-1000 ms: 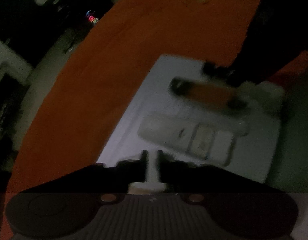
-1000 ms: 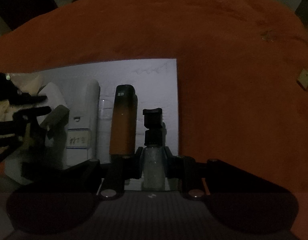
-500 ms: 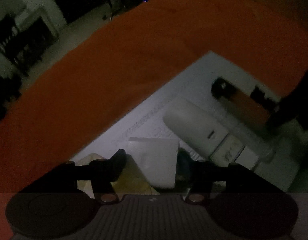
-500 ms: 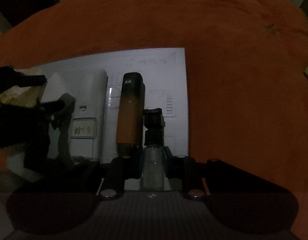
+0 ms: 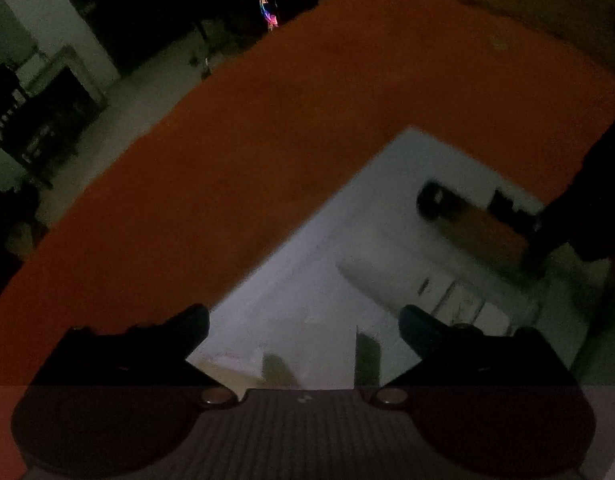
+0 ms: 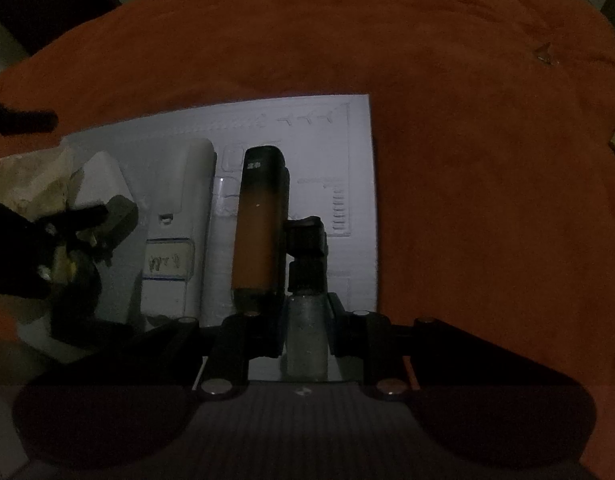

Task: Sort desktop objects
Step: 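Close the left tool on the white cube and lift it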

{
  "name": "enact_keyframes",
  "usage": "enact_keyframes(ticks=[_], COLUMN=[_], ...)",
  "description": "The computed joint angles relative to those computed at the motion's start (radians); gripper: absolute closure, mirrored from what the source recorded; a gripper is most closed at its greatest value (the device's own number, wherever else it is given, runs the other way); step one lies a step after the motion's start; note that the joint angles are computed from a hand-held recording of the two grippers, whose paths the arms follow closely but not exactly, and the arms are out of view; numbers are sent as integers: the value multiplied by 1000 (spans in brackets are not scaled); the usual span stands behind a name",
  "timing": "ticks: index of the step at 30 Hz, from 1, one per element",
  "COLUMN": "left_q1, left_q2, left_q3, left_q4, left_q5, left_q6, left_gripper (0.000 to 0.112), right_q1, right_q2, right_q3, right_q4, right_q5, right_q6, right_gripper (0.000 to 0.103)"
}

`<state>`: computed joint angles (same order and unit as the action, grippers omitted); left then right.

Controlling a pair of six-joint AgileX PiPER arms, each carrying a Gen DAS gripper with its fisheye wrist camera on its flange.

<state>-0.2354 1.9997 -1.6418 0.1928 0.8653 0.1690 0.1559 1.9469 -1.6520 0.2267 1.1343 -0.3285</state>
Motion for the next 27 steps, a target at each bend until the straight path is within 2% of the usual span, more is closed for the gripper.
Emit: enact_keyframes(ticks=[2, 3, 5, 8, 10, 15, 16, 17, 18, 21, 25, 27], left_q1=[8, 14, 22, 40, 31, 38, 37, 41, 40, 48, 25, 9], left_q2=[66, 82, 70, 26, 1, -46, -62, -80, -90, -83, -41, -44], left_q3=[-62, -62, -19, 45, 93, 147, 166, 183, 180, 125, 67, 81], left_q4=[-27, -45, -77, -122, -103, -142, -145, -165, -164, -206, -131, -67], left_q5=[95, 103, 50, -17, -62, -115, -142, -170, -173, -94, -48, -69], left_q6=[0, 1, 8, 47, 62, 103, 104, 120, 101, 112, 65, -12], left_gripper=[12, 19, 42, 43, 43, 44, 75, 96, 103, 103, 99, 63], right_q1=[-5, -6, -3, -3, 4, 8, 4, -3, -10, -26, -29, -28], right_q2=[-2, -1, 2, -9, -13, -31, -30, -28, -28, -30, -33, -31], right_q3=[13, 13, 14, 27, 32, 47, 43, 34, 24, 0, -10, -6], right_q4=[9, 12, 8, 8, -7, -10, -2, 8, 19, 41, 29, 19], right_q5=[-19, -21, -20, -27, -31, -45, -44, -36, -30, -16, 1, 2], right_q6=[5, 10, -2, -24, -33, -30, -35, -38, -36, -37, -32, -34], right_gripper=[80, 80, 80, 81, 81, 81, 81, 81, 81, 81, 82, 82])
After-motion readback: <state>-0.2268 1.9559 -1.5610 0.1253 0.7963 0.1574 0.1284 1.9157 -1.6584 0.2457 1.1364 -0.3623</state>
